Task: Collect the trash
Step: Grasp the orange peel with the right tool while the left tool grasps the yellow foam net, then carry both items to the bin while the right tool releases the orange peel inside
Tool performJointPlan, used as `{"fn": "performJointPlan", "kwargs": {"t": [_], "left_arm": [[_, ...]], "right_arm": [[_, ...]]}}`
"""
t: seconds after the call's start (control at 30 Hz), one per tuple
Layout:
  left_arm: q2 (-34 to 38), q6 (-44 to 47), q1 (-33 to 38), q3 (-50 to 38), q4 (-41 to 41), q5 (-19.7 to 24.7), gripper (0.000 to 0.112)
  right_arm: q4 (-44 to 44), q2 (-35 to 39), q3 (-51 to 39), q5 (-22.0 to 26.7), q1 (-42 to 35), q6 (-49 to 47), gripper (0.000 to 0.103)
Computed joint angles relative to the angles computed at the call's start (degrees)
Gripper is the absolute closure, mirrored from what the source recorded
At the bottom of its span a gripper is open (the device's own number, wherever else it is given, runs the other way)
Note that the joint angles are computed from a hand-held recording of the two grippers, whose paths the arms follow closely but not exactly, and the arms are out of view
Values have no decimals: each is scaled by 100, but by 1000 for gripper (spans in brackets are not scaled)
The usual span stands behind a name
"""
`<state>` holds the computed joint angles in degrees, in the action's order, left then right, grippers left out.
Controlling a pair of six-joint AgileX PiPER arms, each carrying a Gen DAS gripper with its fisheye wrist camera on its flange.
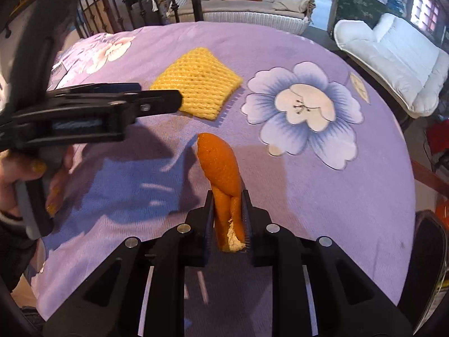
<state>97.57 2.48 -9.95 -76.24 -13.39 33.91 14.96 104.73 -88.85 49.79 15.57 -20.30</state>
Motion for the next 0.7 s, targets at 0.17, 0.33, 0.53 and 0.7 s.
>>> {"fn": "performJointPlan", "kwargs": {"t": [0.17, 0.33, 0.53, 0.7], "left_arm": [[422, -275, -3, -401, 86, -37, 33], [397, -815, -142, -259, 561, -234, 62], [105, -833, -292, 2, 613, -288, 79], [-225, -1108, -483, 280, 856, -411, 81]], "right_arm": [[160, -428, 443, -227, -169, 43, 83], [319, -917, 1076, -661, -332, 166, 83], [655, -1297, 1646, -1004, -584, 126, 83], [1061, -1582, 2009, -1127, -870, -89, 83]]}}
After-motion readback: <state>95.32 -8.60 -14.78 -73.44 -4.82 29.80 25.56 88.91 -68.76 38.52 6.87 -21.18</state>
